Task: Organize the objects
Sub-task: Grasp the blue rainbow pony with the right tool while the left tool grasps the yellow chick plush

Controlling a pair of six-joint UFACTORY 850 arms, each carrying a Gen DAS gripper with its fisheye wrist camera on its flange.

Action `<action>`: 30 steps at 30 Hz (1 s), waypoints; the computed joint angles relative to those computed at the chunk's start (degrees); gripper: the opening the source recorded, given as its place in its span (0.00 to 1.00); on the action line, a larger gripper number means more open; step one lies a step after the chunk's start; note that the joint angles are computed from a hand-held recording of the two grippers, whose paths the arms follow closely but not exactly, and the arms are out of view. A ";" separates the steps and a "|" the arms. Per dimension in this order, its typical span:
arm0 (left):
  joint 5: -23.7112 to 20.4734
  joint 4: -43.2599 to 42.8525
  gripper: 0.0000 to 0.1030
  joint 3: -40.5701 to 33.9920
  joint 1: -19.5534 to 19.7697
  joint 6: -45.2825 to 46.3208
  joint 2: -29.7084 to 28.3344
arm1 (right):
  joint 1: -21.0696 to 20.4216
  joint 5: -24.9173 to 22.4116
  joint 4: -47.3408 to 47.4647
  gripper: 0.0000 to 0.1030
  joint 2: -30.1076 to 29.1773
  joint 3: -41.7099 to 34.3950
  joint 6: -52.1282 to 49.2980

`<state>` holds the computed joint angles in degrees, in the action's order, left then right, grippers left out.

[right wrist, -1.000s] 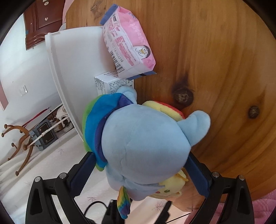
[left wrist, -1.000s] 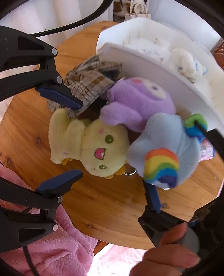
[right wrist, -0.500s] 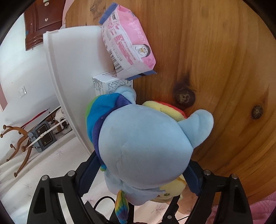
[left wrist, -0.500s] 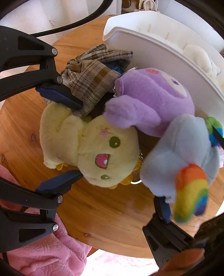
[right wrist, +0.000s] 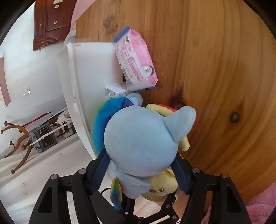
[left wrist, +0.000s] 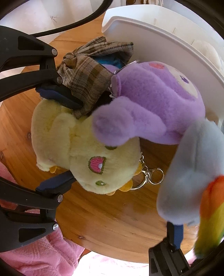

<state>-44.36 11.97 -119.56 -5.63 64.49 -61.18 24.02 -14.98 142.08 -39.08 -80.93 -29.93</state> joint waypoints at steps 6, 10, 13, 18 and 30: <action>1.79 2.41 0.64 2.87 -0.59 -2.39 1.57 | 0.11 2.73 3.65 0.67 1.57 0.33 -4.95; 2.07 3.36 0.60 4.45 -0.96 -4.22 2.63 | -0.10 5.45 -3.50 0.67 1.93 -1.37 -0.04; 3.01 5.12 0.59 6.63 -1.32 -6.67 3.99 | -0.21 6.76 -8.55 0.67 2.56 -1.72 3.31; 3.44 6.84 0.58 9.96 -1.76 -9.21 6.47 | -0.44 7.87 -19.31 0.67 3.87 -1.30 11.39; -0.99 9.63 0.37 16.20 -3.29 -15.33 13.02 | -2.60 3.44 -38.44 0.67 5.02 -1.31 24.71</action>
